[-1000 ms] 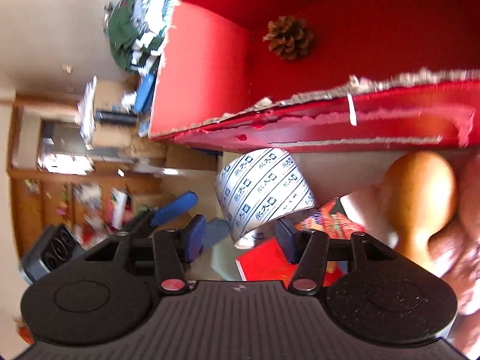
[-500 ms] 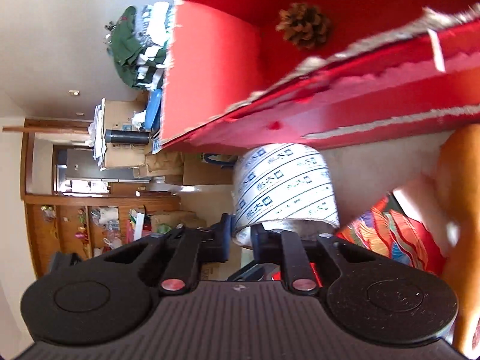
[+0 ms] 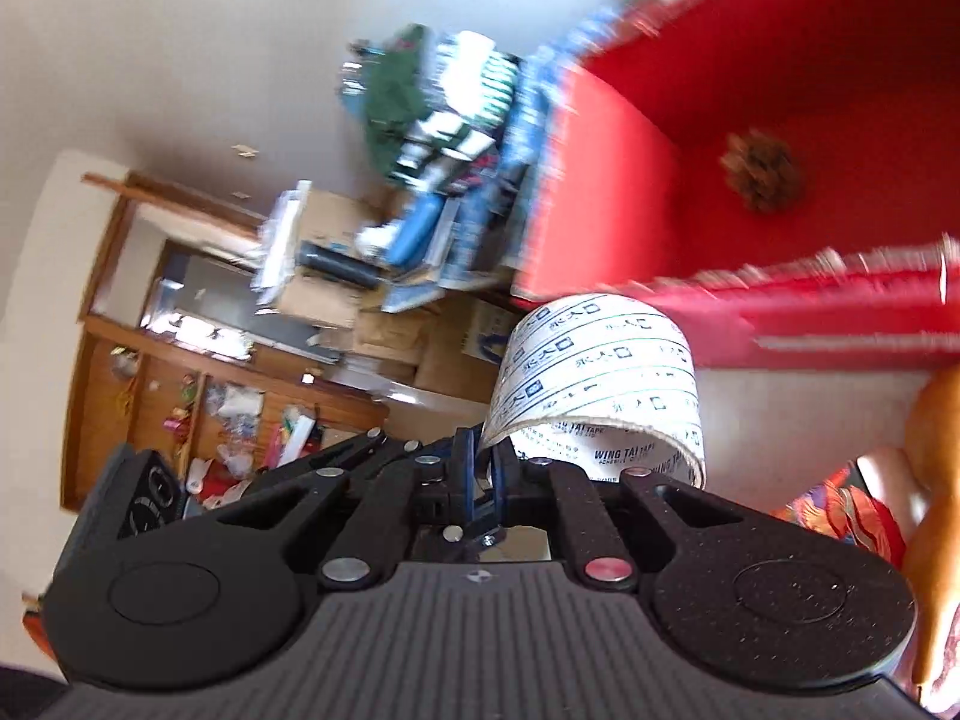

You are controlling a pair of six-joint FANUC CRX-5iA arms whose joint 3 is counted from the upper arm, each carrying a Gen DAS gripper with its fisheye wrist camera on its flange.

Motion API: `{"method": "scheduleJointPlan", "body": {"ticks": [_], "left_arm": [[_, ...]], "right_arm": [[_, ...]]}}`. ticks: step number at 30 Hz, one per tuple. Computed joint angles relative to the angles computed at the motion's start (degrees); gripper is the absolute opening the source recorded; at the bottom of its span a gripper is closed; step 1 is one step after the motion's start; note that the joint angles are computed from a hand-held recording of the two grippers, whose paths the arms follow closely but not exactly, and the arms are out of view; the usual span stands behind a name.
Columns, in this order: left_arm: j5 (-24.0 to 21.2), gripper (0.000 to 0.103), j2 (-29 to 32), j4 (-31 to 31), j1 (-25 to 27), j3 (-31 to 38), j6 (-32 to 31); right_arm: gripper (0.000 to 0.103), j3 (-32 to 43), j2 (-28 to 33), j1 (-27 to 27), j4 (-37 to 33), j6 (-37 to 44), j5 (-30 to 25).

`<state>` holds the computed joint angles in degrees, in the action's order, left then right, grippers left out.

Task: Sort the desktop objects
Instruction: 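Lift the tape roll with the right gripper over the red box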

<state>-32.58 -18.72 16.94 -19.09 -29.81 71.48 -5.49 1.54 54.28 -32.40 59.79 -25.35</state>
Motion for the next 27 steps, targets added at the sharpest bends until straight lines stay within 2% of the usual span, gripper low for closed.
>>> {"method": "scheduleJointPlan", "body": {"ticks": [3,6,8,10,14,17,20,24,27], "left_arm": [[3.85,0.031,-0.51,3.55,-0.46,0.46,-4.10],[6.88,0.032,2.59,5.13,-1.57,3.16,-6.69],[7.64,0.032,6.62,5.47,-2.16,6.16,-7.24],[6.35,0.032,11.29,3.99,-2.66,10.28,-5.31],[-0.54,0.033,20.62,0.92,-3.01,19.27,1.25],[-5.22,0.039,24.50,0.70,-2.49,22.46,4.49],[-9.37,0.039,27.29,-3.97,-2.46,26.02,9.05],[-13.19,0.039,30.01,-5.07,-1.69,28.88,10.85],[-15.27,0.039,32.06,-5.60,-1.31,31.19,11.85]], "right_arm": [[0.007,-1.24,-2.10,2.31,9.63,-5.24,3.57],[0.007,-2.01,-2.83,3.03,20.97,-11.52,4.83],[0.007,-2.14,-1.98,3.19,31.03,-18.20,3.49],[0.007,-0.70,-0.32,2.44,36.06,-20.91,0.34],[0.007,8.15,5.91,-2.32,29.49,-15.98,-10.56],[0.007,14.40,11.41,-6.31,23.47,-13.94,-17.89],[0.007,19.73,16.72,-8.87,20.15,-13.74,-24.37],[0.007,24.68,21.51,-10.44,16.52,-13.24,-30.07],[0.006,27.15,23.57,-11.18,14.59,-12.12,-31.45]]}}
